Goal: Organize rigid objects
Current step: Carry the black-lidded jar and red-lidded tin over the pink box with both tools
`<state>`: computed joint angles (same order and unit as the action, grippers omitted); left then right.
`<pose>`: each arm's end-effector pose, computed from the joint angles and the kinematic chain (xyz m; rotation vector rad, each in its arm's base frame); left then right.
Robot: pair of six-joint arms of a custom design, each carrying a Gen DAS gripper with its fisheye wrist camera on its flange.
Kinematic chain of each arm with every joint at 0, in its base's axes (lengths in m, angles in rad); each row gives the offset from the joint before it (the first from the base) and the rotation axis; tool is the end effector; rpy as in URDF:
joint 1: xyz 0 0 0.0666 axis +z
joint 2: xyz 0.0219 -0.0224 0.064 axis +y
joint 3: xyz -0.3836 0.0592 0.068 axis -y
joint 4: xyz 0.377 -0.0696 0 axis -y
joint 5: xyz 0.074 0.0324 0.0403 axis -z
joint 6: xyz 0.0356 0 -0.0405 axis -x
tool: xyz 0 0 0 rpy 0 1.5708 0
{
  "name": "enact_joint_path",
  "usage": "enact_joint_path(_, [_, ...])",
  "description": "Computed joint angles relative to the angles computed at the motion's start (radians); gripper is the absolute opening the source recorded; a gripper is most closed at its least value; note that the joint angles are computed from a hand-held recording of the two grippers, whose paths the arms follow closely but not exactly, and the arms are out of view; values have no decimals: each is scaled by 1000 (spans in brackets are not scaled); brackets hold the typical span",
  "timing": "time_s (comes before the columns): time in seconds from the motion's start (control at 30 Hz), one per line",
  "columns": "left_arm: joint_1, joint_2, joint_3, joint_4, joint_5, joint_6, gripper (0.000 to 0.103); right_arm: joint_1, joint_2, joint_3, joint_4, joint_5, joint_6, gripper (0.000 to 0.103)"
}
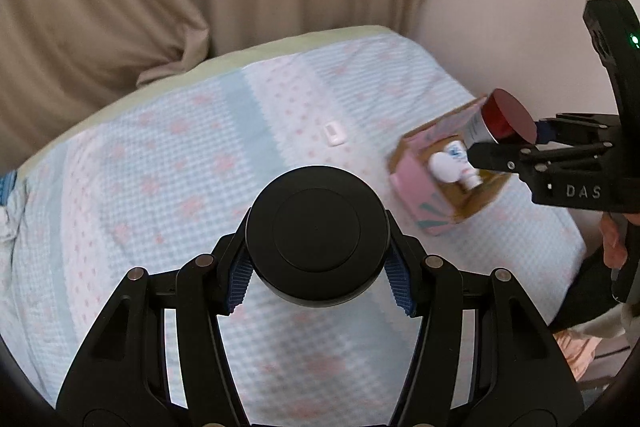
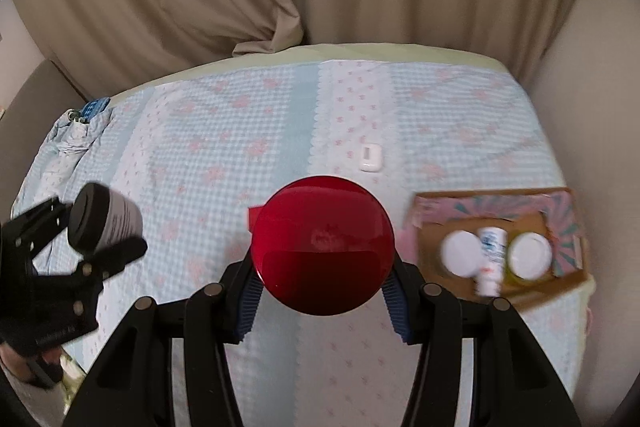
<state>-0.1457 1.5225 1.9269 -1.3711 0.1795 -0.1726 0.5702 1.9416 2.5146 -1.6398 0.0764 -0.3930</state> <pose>0.4736 -0.0763 0.5755 0.4705 2.4842 -0.2168 0.5015 0.3179 0.5719 -0.2086 2.6432 0.2264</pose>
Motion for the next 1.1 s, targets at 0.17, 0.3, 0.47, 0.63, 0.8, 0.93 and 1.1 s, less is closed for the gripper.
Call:
enact_joint_path(0.17, [-141, 30, 81, -39, -46, 109, 54, -66, -155, -172, 11, -2, 25, 49])
enact_joint_path(0.3, [-250, 61, 120, -40, -95, 204, 54, -149, -260, -293, 17, -32, 92, 49])
enact_joint_path(0.47, [-372, 145, 190, -40, -138, 313, 54, -259, -332, -395, 36, -71, 185, 49])
enact_joint_path(0.63, [-429, 234, 257, -58, -147, 380, 54, -364, -349, -447, 53, -115, 260, 49])
enact_joint_path(0.8, [-458, 349, 356, -100, -157, 417, 54, -451, -317, -455, 65, -166, 311, 49])
enact_joint_path(0.93, [-455, 440, 441, -134, -153, 419, 54, -505, -260, -437, 77, -193, 345, 49])
enact_joint_path(1.1, [-447, 549, 544, -169, -150, 428, 54, -552, -178, -408, 89, -220, 374, 49])
